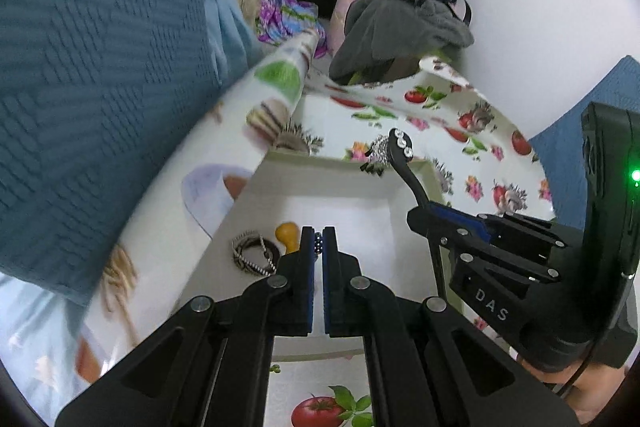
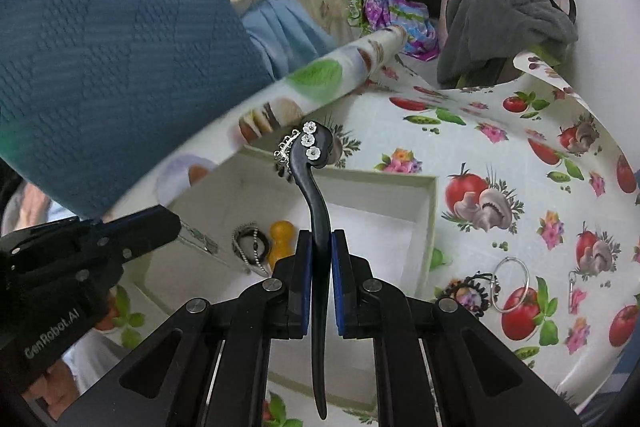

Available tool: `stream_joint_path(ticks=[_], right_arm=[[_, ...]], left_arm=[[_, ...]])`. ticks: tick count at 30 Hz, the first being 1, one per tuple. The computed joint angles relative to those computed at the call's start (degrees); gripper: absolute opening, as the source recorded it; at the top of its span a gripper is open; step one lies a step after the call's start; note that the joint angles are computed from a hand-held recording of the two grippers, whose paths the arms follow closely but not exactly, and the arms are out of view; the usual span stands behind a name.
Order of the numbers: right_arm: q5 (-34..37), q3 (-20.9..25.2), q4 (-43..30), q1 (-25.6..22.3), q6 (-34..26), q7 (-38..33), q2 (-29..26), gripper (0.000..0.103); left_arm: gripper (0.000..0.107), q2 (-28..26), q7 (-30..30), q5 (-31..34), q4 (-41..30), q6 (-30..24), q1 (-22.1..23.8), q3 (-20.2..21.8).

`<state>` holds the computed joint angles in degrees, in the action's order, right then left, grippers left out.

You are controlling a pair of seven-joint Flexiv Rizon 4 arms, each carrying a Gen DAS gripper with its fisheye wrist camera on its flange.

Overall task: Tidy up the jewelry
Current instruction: 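Lower the chain into the box with the left tool while the right tool drops the hairpin in, then move both open tools back over the remaining jewelry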

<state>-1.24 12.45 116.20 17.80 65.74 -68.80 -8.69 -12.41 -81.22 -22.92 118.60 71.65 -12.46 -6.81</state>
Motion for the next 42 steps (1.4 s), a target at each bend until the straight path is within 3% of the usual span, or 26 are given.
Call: stream_joint_path(ticks=[7, 16, 18, 20, 21, 23, 28, 38, 42], right_arm=[[-1.23, -0.39, 1.48, -0.02, 1.45, 2.89, -2.15, 0.007], [2.01, 0.18, 1.07, -1.56, 1.14, 1.45, -2.0, 0.009], [3.56, 0.41, 0.32, -2.03, 0.35, 0.78, -1.56, 0.013], [5.35, 0.7, -0.37, -2.52, 0.11, -0.64, -0.88, 0.029], [6.29, 0.91, -0.65, -2.78, 0.32, -1.94, -0.29, 0.029], [6.7, 0.73, -0.92, -2.88, 0.47, -3.46, 0.9, 0.029], [7.61, -0.12, -1.51, -3.12, 1.47, -5.87, 5.61, 0.029], [9.86, -2.68, -1.28, -3.66, 3.09, -11.69, 12.89, 0.029], [10.87, -3.8, 0.7, -4.03, 4.05, -13.59, 15.18, 0.029]], left_arm=[[0.003, -2.31, 1.02, -2.52, 0.78, 0.41, 0.54, -1.03], [0.003, -2.7, -1.99, 0.87, -0.45, -0.37, -0.18, 0.26], [0.003, -2.34, -2.59, 1.74, -0.99, -1.2, -0.22, 0.46], [0.013, -1.94, -4.11, 3.44, -1.87, -2.75, -0.51, 1.19], [0.019, -1.6, -4.41, 3.76, -1.94, -2.81, -0.53, 1.23], [0.043, -0.34, -6.13, 4.21, -1.96, -2.87, -0.86, 1.42], [0.049, 2.9, -9.71, 7.18, -2.72, -1.5, -2.14, 1.93], [0.049, 5.27, -16.61, 15.4, -5.76, 0.62, -4.06, 2.16], [0.049, 4.87, -16.89, 14.63, -5.65, 2.73, -4.67, 1.14]])
